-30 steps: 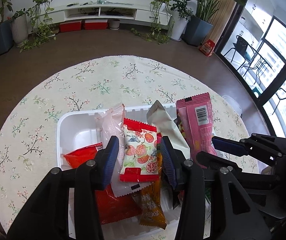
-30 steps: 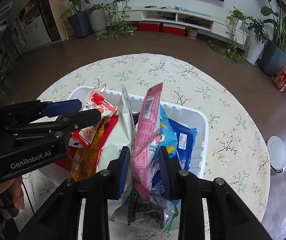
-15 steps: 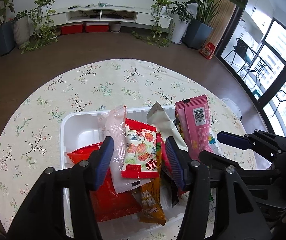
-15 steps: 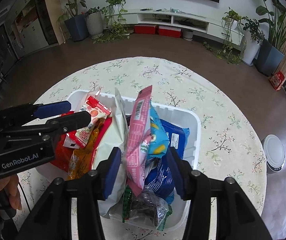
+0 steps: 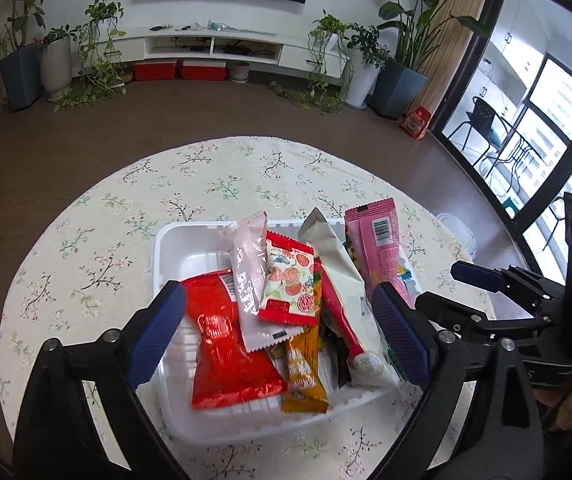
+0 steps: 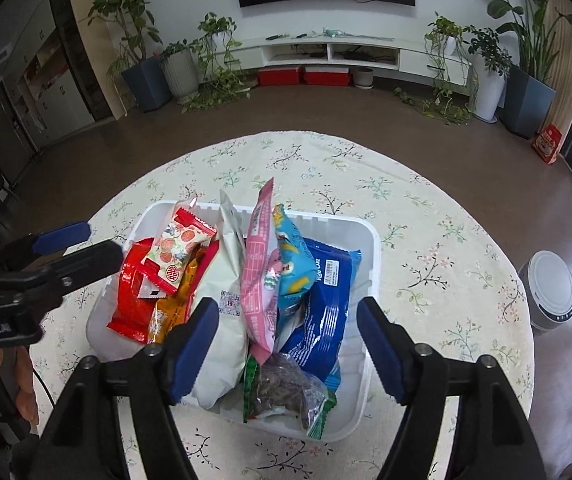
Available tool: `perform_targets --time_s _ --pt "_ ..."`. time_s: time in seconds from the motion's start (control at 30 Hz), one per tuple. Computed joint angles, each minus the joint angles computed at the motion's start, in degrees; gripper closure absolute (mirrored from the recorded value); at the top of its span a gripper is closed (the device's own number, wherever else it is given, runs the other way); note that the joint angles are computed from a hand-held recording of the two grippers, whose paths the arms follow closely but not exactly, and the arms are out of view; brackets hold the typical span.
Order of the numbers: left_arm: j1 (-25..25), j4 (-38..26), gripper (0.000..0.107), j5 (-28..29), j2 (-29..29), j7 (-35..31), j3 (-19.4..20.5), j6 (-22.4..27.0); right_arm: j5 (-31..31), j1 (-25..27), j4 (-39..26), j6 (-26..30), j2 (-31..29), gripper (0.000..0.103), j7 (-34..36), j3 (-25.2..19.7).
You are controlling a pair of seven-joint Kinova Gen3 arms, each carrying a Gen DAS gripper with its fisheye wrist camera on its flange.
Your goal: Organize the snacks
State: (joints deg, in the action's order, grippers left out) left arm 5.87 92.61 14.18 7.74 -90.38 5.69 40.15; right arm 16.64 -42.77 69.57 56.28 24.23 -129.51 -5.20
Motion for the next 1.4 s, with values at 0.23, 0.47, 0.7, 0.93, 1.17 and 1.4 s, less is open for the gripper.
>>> perform_targets --time_s 0.23,0.47,0.7,0.93,1.17,1.4 --pt "9.87 9.38 0.005 -6.59 -9.68 4.71 -6.74 -5.54 2.4 -2.21 8.29 -4.91 -5.47 0.012 -7.88 -0.18" --pt "3.82 22.68 0.005 -8.15 -24.28 8.1 2.94 -12.32 9.68 -5.69 17.58 -7.59 -12.21 0.005 -21.89 -2.19" --pt "2.2 31.05 0.005 1.39 -42.6 7.75 5.27 -10.58 22.13 -11.2 24.16 -3.43 -18.19 0.004 -38.2 -7.25" --pt "-13.73 26.3 0.005 -6.73 -57.92 22.82 18.12 3.11 30.69 -12.27 25.79 2.65 -21.71 0.003 -48.7 -15.28" --pt "-7.99 19.92 0.005 -16.33 -53.77 33.04 19.97 13.64 37.54 -17.51 22.13 13.83 -20.78 0.002 -52.55 -20.29" --pt "-12.41 15.39 0.005 -11.77 -53.08 27.85 20.48 21.22 41.13 -24.85 19.36 24.43 -18.8 0.001 -54.71 -20.86"
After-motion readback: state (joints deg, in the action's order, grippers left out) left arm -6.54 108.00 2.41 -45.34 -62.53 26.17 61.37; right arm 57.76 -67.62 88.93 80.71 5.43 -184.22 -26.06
